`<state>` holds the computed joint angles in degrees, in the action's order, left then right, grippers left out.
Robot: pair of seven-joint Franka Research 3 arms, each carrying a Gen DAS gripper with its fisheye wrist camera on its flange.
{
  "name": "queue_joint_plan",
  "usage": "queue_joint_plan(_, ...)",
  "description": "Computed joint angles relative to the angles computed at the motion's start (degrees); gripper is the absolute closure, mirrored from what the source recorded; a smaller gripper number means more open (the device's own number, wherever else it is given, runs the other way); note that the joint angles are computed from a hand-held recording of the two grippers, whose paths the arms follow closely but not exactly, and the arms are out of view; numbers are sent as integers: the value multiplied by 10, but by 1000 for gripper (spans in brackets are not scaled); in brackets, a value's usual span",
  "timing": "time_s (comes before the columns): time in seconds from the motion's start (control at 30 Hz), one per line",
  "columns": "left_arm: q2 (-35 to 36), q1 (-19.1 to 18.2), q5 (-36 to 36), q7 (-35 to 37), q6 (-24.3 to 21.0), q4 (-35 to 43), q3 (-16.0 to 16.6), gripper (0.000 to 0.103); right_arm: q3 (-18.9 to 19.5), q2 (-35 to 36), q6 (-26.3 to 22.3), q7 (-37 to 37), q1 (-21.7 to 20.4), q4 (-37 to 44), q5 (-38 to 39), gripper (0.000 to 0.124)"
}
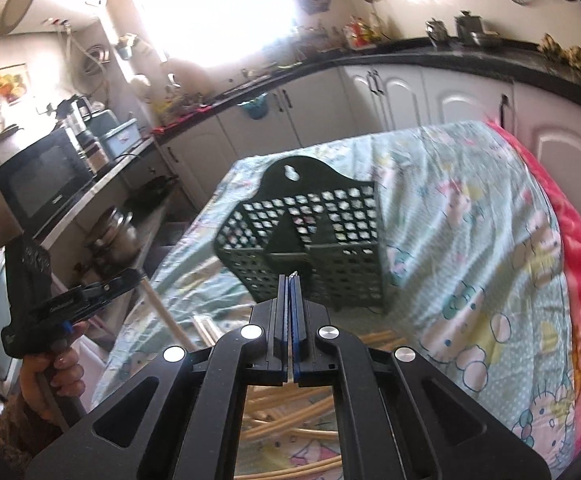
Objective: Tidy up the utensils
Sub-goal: 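Lift both held chopsticks and lower them upright into the green caddy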
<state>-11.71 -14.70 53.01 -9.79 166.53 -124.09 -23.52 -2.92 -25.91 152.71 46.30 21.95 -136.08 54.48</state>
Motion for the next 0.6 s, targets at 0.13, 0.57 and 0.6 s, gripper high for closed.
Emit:
queue_joint_plan(0.13,21,-10,3,30,1,33,0,103,2,-11,-4,-8,5,4,-3,123)
queue_joint_plan(0.57,76,-52,20,92,-7,137,22,103,-1,-25,-2,-33,20,32,-1,123)
queue_joint_plan(0.6,77,-55,21,95,-7,143,23,103,-1,-26,0,-34,21,34,-1,123)
